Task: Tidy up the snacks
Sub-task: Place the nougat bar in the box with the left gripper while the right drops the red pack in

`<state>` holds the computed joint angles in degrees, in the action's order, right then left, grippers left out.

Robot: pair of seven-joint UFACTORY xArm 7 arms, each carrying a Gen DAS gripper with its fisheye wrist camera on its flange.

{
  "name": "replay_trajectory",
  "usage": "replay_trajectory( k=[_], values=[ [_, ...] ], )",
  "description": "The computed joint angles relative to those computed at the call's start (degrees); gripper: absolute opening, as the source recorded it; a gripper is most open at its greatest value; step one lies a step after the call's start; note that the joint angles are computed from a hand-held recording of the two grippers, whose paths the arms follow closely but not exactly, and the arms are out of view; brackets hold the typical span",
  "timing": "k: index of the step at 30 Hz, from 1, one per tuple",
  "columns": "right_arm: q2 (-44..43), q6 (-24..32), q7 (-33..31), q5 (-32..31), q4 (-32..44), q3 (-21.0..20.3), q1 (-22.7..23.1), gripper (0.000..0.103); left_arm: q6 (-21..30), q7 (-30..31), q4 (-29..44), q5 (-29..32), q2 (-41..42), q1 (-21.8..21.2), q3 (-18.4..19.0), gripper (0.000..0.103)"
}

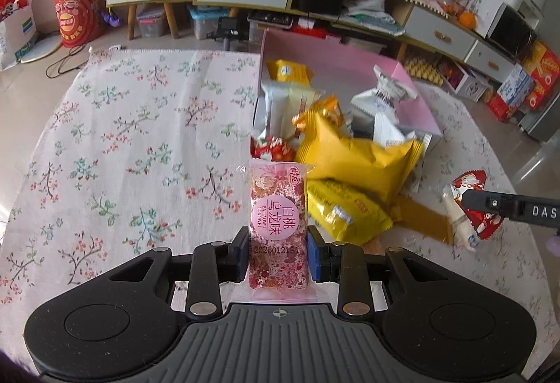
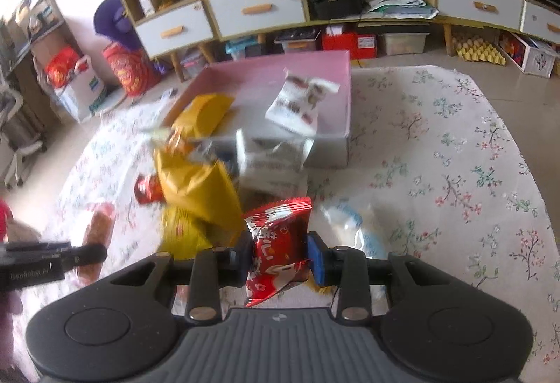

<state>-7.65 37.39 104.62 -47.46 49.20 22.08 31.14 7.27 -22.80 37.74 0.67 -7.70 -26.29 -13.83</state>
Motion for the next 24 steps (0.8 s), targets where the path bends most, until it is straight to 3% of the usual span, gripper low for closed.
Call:
replay_trajectory(
  k=[6,12,16,20,24],
  values=[
    [-2.2,-5.2,4.8,-2.1,-2.2,-1.3,-3.6,0.019,-1.1,-0.7,3.3,-0.4,2.2,0.1,0.0,0.029],
    [-1.5,-8.3,11.5,-9.7,-1.7,-1.5,-7.6,0.019,1.5,-6.1,10.9,6.7,6.4,1.0,-0.9,0.029],
    [-0.2,-10.5,21.7,-21.6,-1.7,-2.2,-10.0,0.019,2.0,-8.7,17.9,10.5,11.7,-0.4,0.1,0.029],
    [1.2,-12.0,30.7,-29.3,-1.9,-4.2,-10.0,0.019,2.6,-8.6,25.2,9.9,18.2,-2.8,1.6,0.029],
    [2.5,-13.1,40.5,-39.6,-1.3,-5.6,-9.4,0.019,3.5,-12.6,31.5,14.5,23.8,-7.7,6.1,0.029]
  ],
)
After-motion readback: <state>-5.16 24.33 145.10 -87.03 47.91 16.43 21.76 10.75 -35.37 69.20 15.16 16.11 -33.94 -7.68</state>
